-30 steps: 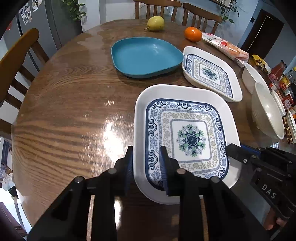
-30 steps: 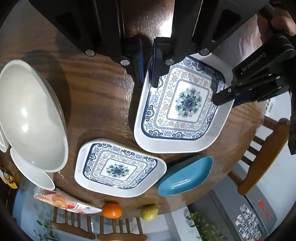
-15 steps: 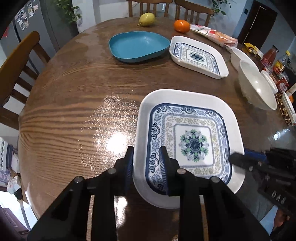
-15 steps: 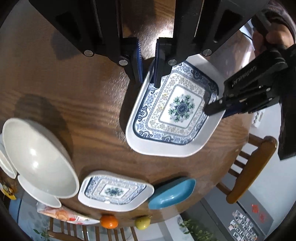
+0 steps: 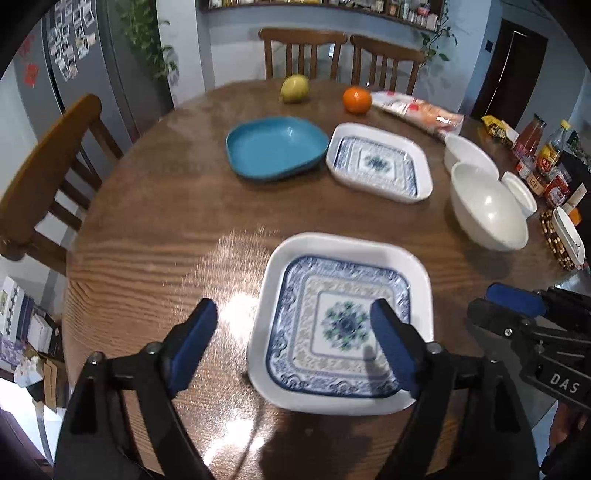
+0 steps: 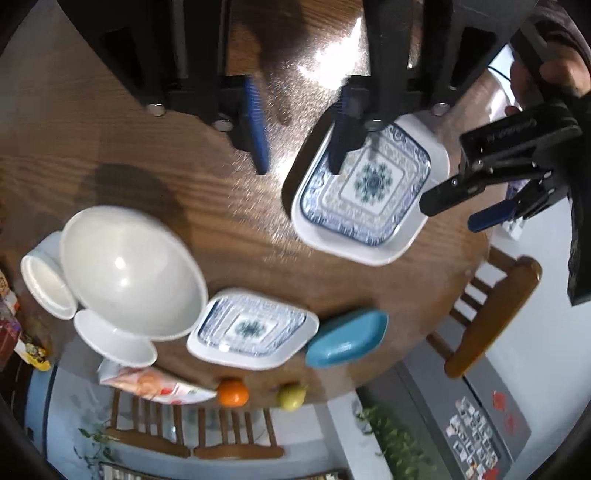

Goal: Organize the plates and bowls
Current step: 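Grasp the large square plate rim with the left tool and lift it, then carry the large square plate toward the smaller square plate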

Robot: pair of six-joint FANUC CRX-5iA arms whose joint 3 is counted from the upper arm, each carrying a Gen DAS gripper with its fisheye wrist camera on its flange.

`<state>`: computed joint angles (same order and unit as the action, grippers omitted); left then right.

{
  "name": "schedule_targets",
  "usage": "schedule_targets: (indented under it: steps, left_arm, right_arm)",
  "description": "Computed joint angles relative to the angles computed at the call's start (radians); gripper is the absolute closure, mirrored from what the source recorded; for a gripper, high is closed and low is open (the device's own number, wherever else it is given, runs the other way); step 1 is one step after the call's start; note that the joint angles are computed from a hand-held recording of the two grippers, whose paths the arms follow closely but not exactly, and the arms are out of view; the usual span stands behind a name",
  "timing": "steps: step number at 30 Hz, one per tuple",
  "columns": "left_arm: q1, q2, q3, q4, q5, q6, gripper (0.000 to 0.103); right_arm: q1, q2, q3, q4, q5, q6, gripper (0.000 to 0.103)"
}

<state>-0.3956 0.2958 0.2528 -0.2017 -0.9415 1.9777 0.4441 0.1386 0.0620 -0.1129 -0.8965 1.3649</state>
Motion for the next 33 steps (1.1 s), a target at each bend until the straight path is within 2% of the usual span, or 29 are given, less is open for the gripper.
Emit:
schedule_targets:
  steps: [3, 7, 9, 15, 21, 25, 27, 32, 33]
  left_arm:
    - [-0.005, 0.006, 0.014, 0.011, 0.014, -0.002, 0.01]
    - [0.004, 0.014, 0.025, 0.05, 0.021, -0.006, 0.01]
    - [0.009, 0.027, 0.047, 0.063, 0.011, 0.002, 0.0]
    - [0.013, 0.086, 0.167, 0.06, -0.027, 0.029, 0.001]
    - [0.02, 0.206, 0.385, 0.046, -0.099, 0.046, 0.001]
    - [0.03, 0.319, 0.559, 0.05, -0.192, 0.041, 0.002]
    - [0.038, 0.361, 0.609, 0.069, -0.215, 0.037, 0.003]
    - [0.063, 0.462, 0.711, 0.142, -0.267, 0.031, 0.013]
    - [0.064, 0.485, 0.735, 0.143, -0.285, 0.033, 0.019]
  right_arm:
    - [-0.008, -0.022, -0.018, 0.018, 0.033, -0.01, 0.05]
    - [-0.026, -0.042, -0.022, 0.026, 0.052, -0.015, 0.05]
    - [-0.038, -0.046, -0.014, 0.017, 0.052, -0.01, 0.05]
    - [-0.098, -0.022, 0.072, -0.008, 0.019, 0.044, 0.05]
    - [-0.153, 0.105, 0.294, -0.05, -0.113, 0.11, 0.05]
    - [-0.181, 0.245, 0.512, -0.108, -0.252, 0.154, 0.05]
    - [-0.186, 0.305, 0.596, -0.122, -0.303, 0.159, 0.05]
    - [-0.193, 0.555, 0.924, -0.111, -0.505, 0.143, 0.05]
    - [-0.192, 0.594, 0.972, -0.1, -0.528, 0.136, 0.05]
